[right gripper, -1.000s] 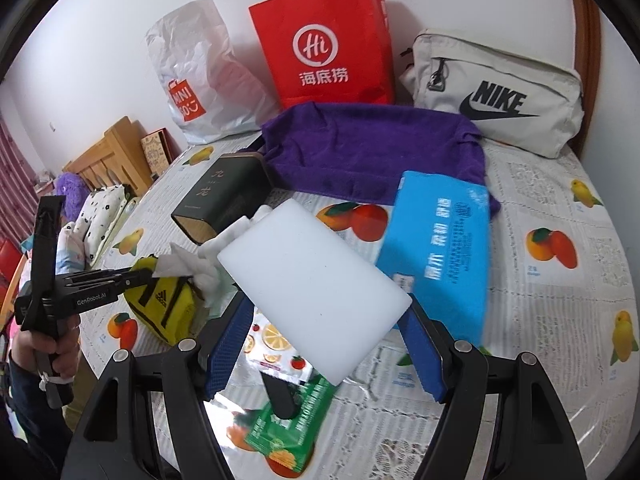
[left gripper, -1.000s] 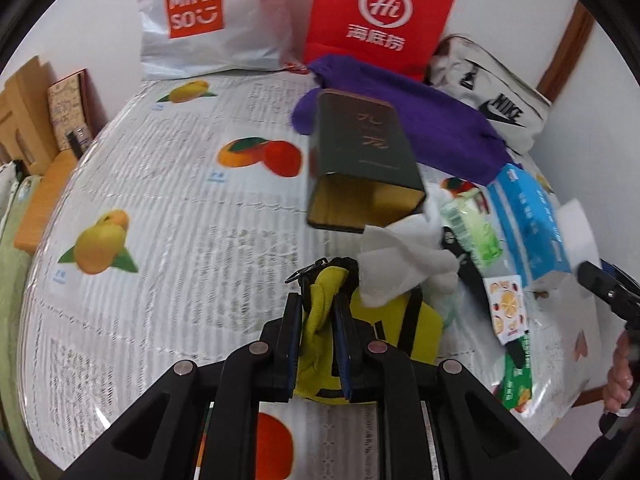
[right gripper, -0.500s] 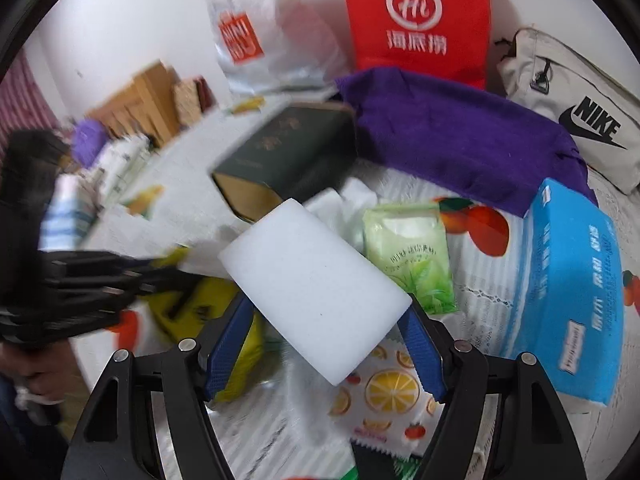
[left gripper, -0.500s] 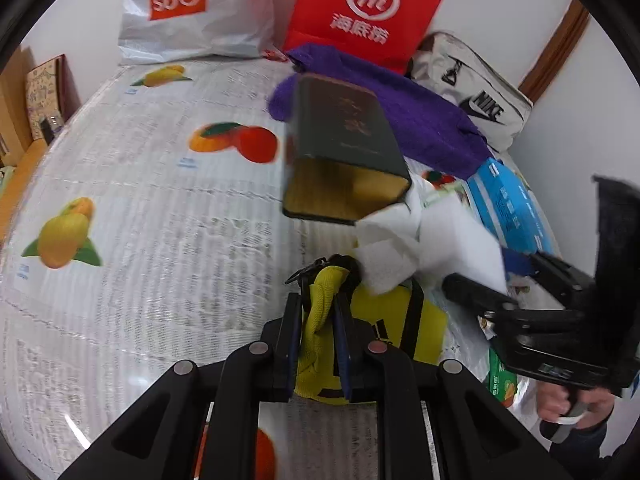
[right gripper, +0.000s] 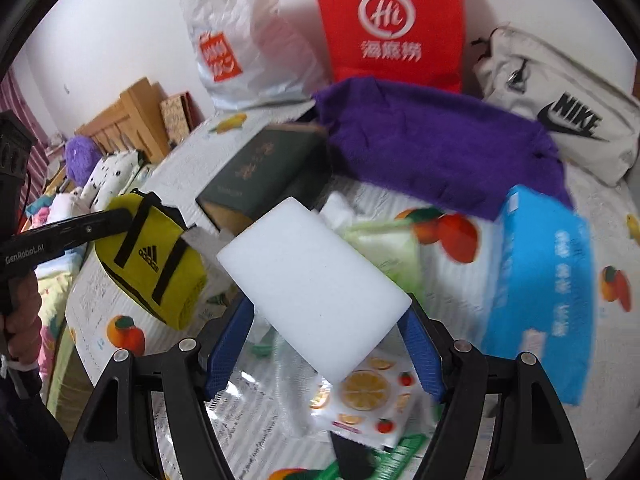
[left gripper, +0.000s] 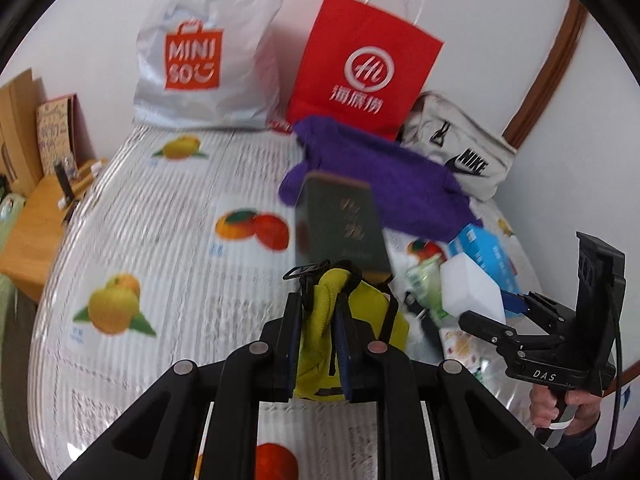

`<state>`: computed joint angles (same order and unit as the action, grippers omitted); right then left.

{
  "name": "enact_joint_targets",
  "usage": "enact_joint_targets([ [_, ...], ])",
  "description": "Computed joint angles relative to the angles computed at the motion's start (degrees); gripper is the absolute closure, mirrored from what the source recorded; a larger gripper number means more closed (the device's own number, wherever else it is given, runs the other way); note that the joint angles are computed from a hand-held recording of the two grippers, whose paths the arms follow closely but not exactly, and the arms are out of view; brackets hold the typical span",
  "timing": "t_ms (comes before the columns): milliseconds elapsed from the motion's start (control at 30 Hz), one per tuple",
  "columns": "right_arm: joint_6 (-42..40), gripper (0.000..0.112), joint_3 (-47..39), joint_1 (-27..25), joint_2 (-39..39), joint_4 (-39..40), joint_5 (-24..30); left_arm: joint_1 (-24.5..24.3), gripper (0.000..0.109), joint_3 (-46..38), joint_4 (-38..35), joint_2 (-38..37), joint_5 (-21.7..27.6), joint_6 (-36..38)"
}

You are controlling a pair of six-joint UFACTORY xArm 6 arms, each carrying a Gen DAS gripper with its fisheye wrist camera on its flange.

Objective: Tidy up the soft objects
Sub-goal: 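Carry the yellow pouch and white sponge over the purple towel with both tools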

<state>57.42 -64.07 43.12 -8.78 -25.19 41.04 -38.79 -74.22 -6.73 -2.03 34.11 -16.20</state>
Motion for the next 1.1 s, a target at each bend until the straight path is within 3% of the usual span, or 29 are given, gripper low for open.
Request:
enact_joint_targets([
  [367,2.9,0.039,3.7,-3.7,-10.1,-5.2,9.0,-1.6,0.093,-12.4,1.4,7.8,2.1,0.4],
  [633,1.9,0.039,5.4,-8.5,-13.8,-6.1,11.1,-1.9,0.093,-25.0,4.1,16.8,6.6,-0.6],
  [967,-3.5,0.039,5.1,-16.4,-11.7,-2.3,7.6,-0.5,0.093,-46.3,4.4,31.5,14.1,0.4],
  [1100,-5.4,0.039,3.8,-18.8,-9.4,-1.5,5.6,0.3,0.093,-60.0,3.3,40.5,19.9,0.7],
])
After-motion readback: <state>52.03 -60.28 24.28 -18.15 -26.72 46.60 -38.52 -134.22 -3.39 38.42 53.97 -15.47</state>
